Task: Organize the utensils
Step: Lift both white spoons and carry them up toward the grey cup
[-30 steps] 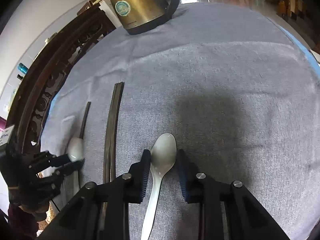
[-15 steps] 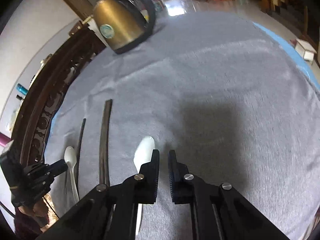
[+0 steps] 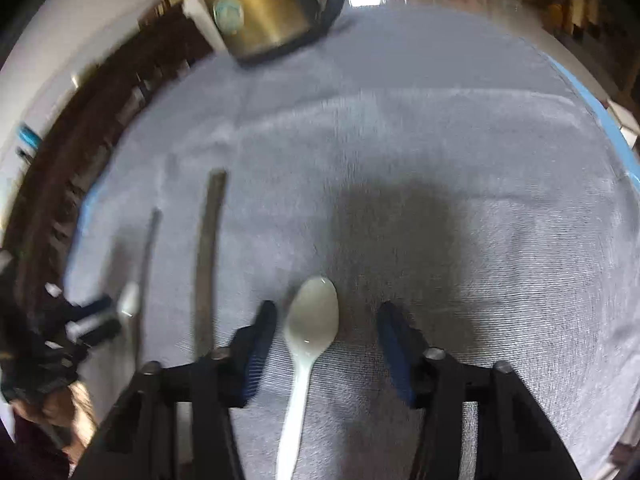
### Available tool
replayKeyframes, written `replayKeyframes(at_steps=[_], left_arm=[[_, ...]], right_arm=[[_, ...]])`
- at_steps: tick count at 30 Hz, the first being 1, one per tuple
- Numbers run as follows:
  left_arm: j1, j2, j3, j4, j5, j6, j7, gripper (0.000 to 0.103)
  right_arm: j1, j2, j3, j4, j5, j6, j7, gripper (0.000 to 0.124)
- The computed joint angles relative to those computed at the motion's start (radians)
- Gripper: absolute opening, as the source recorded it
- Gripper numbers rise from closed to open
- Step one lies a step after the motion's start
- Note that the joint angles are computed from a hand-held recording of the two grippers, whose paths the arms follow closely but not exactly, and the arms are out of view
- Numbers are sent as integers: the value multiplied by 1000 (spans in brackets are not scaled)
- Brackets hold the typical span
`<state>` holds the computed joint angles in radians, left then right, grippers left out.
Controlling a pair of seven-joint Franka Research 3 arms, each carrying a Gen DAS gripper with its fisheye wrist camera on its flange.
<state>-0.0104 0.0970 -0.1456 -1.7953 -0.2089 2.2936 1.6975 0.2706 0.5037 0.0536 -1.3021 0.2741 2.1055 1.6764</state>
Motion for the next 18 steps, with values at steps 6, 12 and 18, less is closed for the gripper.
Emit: replayKeyframes(at_steps=[6, 12, 18], left_arm=[[-16, 37, -6, 20, 96, 15, -80, 46], [7, -20, 5, -64, 35, 89, -89, 33], [17, -124, 30, -186, -34, 204, -121, 33]], right_arm=[[33, -27, -10, -26, -75, 11, -24, 29], [-16, -127, -9, -194, 21, 108, 4, 29], [-60, -297, -10, -450, 147, 309, 17, 29]])
